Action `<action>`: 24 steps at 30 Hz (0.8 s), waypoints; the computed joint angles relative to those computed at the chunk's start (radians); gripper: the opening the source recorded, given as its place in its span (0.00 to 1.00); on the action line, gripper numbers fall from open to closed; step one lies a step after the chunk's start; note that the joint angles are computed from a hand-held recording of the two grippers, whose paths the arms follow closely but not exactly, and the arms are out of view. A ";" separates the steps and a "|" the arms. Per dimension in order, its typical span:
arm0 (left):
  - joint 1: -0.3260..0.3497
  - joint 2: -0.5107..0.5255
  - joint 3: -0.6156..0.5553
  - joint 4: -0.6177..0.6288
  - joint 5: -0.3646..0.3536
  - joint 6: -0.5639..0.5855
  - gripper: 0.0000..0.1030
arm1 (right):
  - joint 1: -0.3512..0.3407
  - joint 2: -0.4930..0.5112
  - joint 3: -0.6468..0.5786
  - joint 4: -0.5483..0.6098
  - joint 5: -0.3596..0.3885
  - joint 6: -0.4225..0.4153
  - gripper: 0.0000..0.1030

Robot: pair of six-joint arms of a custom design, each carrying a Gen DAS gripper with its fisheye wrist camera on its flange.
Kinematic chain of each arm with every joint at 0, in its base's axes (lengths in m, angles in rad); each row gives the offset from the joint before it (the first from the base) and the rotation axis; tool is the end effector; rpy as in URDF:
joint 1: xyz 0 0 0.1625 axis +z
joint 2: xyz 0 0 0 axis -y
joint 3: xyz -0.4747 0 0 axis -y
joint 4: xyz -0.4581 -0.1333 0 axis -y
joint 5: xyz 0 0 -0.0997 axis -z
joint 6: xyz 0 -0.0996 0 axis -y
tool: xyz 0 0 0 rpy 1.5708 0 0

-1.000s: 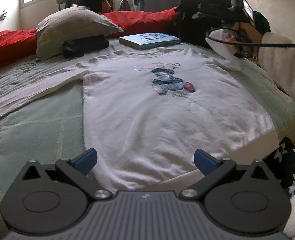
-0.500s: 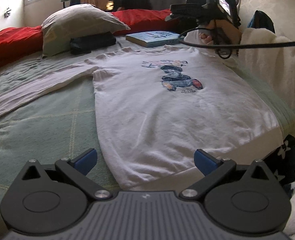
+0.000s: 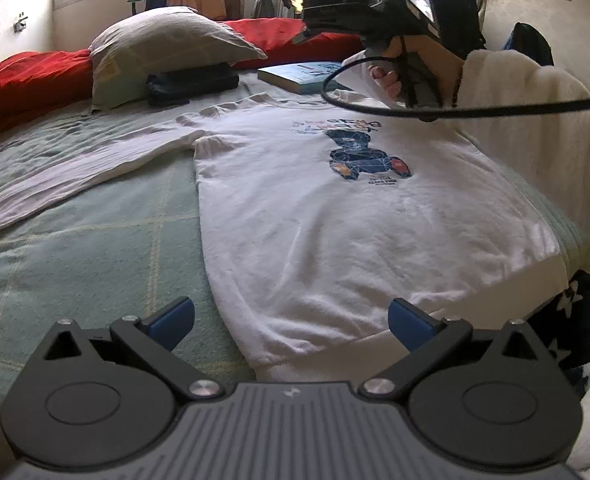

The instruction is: Fold clothes

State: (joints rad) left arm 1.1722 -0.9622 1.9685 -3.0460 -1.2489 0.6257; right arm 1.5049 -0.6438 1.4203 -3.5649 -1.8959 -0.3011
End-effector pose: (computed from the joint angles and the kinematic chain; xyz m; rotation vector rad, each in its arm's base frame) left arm -0.0997 -0.6613 0.1257 1.2372 2.4153 -0.5936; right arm 0.0466 -0.8344 0.1873 0.0084 -2.2375 1.4572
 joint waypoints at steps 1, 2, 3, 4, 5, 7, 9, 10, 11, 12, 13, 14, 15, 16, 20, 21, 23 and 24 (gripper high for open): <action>0.000 -0.001 0.001 -0.001 0.000 0.000 0.99 | 0.003 0.004 -0.003 0.005 0.000 -0.004 1.00; 0.000 -0.002 0.002 -0.001 0.001 0.000 0.99 | 0.005 0.008 -0.007 0.009 -0.001 -0.009 1.00; 0.001 -0.003 0.002 -0.002 0.002 0.000 0.99 | 0.008 0.011 -0.010 0.013 0.000 -0.013 1.00; 0.001 -0.004 0.003 -0.003 0.003 -0.001 0.99 | 0.010 0.014 -0.012 0.018 0.003 -0.015 1.00; 0.001 -0.005 0.004 -0.004 0.004 -0.002 0.99 | 0.012 0.017 -0.014 0.023 0.004 -0.017 1.00; 0.001 -0.007 0.006 -0.006 0.004 -0.004 0.99 | 0.017 0.023 -0.020 0.030 0.007 -0.024 1.00; 0.001 -0.009 0.008 -0.008 0.004 -0.004 0.99 | 0.021 0.028 -0.023 0.035 0.014 -0.027 1.00; 0.002 -0.011 0.009 -0.008 0.003 -0.004 0.99 | 0.023 0.031 -0.026 0.040 0.018 -0.027 1.00; 0.002 -0.011 0.009 -0.009 0.003 -0.005 0.99 | 0.025 0.034 -0.029 0.045 0.021 -0.027 1.00; 0.002 -0.012 0.010 -0.010 0.003 -0.005 0.99 | 0.026 0.038 -0.032 0.050 0.024 -0.028 1.00; 0.003 -0.013 0.011 -0.010 0.003 -0.005 0.99 | 0.028 0.041 -0.035 0.056 0.026 -0.029 1.00; 0.003 -0.013 0.011 -0.010 0.003 -0.005 0.99 | 0.030 0.045 -0.038 0.062 0.027 -0.032 1.00; 0.004 -0.014 0.011 -0.010 0.003 -0.005 0.99 | 0.032 0.049 -0.041 0.068 0.028 -0.035 1.00; 0.005 -0.014 0.011 -0.009 0.003 -0.006 0.99 | 0.034 0.054 -0.044 0.074 0.028 -0.038 1.00; 0.007 -0.016 0.011 -0.010 0.006 -0.008 0.99 | 0.039 0.068 -0.056 0.096 0.025 -0.050 1.00; 0.008 -0.016 0.011 -0.010 0.006 -0.009 0.99 | 0.040 0.070 -0.057 0.102 0.025 -0.052 1.00; 0.009 -0.019 0.012 -0.010 0.005 -0.009 0.99 | 0.041 0.075 -0.060 0.110 0.024 -0.053 1.00; 0.010 -0.019 0.012 -0.009 0.005 -0.010 0.99 | 0.041 0.078 -0.063 0.111 0.022 -0.054 1.00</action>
